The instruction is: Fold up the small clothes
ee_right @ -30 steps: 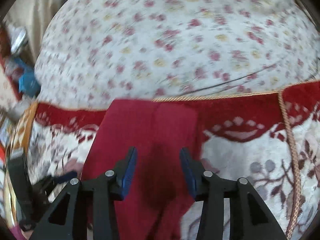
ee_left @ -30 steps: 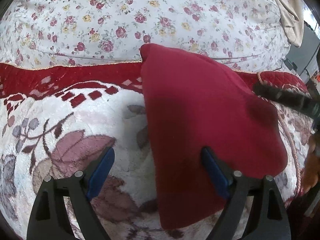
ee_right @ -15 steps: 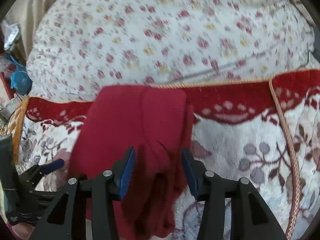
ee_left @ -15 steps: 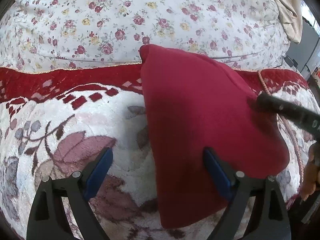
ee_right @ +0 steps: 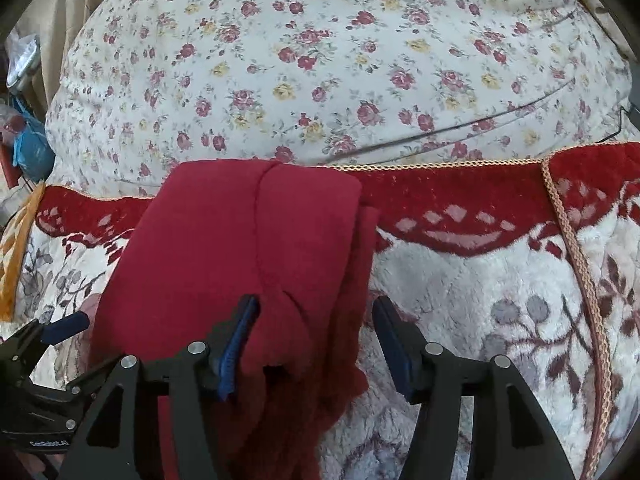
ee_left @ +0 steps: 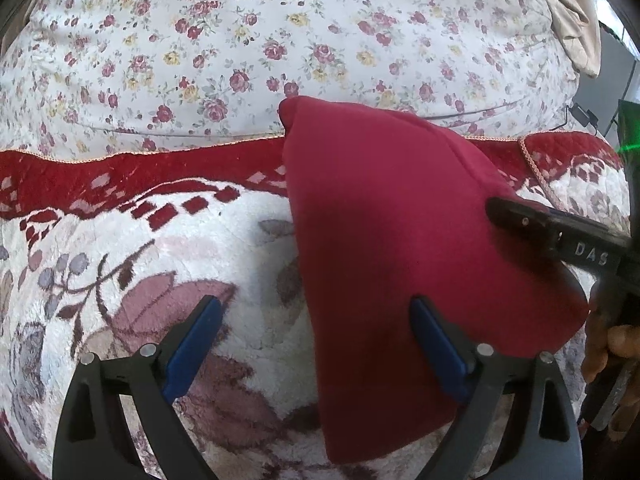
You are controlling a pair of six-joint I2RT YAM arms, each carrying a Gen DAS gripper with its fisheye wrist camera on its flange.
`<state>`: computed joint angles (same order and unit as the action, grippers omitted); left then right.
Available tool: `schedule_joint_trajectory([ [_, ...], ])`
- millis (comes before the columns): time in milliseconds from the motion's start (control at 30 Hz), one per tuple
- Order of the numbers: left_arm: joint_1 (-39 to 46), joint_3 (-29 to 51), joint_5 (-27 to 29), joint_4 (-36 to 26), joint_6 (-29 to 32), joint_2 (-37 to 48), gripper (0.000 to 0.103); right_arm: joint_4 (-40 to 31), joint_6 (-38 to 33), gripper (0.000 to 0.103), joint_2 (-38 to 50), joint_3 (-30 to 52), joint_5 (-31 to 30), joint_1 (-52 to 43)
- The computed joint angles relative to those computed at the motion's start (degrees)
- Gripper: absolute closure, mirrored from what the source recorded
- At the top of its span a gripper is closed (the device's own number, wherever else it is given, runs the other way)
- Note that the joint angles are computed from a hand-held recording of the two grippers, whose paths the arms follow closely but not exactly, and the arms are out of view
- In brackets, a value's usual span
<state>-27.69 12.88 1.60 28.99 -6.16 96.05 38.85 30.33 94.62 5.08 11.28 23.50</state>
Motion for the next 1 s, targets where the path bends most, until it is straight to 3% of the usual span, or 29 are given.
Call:
schedule_joint_trajectory([
  [100,0.0,0.0,0.0,0.7,-0.1,0.6,0.007,1.7,0.7,0.028,-0.2,-0.8,-2.1,-1.9],
  [300,0.8,-0.1,1.0,0.9,0.4,0.7,0.007,2.5,1.8,0.022,4.3,0.8,-2.5,-3.1],
  [500,3.3,0.9,6.1,-0.8,1.6,0.3,0.007,11.0,2.1,0.009,9.8,-0.3,-10.7,-9.9],
  [633,6.2,2.4,10.8,-2.0,0.7,1.5,0.007,19.5,3.3,0.006,19.1,0.6,-21.2,-16.6],
  [700,6.4,2.9,11.2,-2.3,0.1,1.8,0.007,22.0,4.2,0.005,20.9,0.5,-21.5,-16.7],
  [833,6.1,3.6,11.2,-2.6,0.2,2.1,0.007,20.4,4.0,0.005,19.4,0.9,-19.8,-14.6],
  [1000,9.2,6.0,16.2,-3.6,-1.4,4.0,0.007,22.2,3.5,0.004,20.9,1.6,-20.9,-14.2],
])
